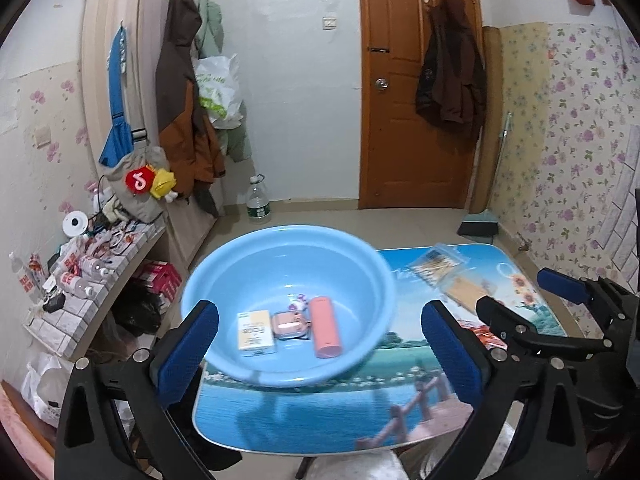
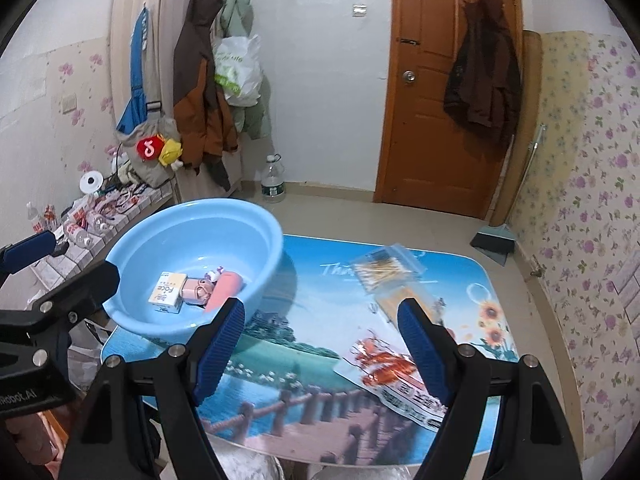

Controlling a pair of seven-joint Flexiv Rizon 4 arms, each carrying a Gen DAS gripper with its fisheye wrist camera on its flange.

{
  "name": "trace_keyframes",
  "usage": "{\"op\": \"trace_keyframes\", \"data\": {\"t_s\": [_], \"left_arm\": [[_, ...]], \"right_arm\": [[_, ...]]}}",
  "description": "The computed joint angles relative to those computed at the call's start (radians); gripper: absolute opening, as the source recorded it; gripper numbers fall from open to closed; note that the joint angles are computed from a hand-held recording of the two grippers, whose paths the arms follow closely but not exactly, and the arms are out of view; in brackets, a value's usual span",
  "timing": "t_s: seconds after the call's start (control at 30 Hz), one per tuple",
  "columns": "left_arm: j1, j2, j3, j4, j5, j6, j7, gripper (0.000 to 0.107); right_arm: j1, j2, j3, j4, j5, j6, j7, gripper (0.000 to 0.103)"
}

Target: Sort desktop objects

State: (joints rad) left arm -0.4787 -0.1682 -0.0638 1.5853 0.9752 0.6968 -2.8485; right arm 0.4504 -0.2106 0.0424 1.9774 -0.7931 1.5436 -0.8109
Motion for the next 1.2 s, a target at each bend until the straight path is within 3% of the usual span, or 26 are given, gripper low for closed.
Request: {"op": "trace_keyframes", "data": {"t_s": [0.33,0.53,0.77,1.03,1.2], "left_arm": [[-0.056,-0.067,-0.004,-0.091,-0.016,-0.040,0.023,0.103],[-0.094,-0.093,0.008,-0.140,-0.003,-0.049,0.039,0.103],[-0.107,-0.101,0.025,-0.156,-0.017,-0.019,0.016,0.103],[-0.127,-0.128,0.032,-0.172,-0.020,-0.011,0.049,0.103],[-0.130,-0.140,0.041,-0.175,-0.038,0.003,0.056,0.103]], "right_arm": [[-0.068,0.061,0.011,0.070,0.050,0.019,-0.009,0.081],[-0.101,0.088,0.001,0.093,0.014,0.039,0.031,0.081],[-0.146,0.109,0.029,0.103,0.050,0.024,0.002,0.081],[-0.175,0.118,0.002,0.129,-0.026,0.058,0.097,0.081],[-0.184,0.103,0.010,0.134,-0.028,0.032,0.089,0.081]]}}
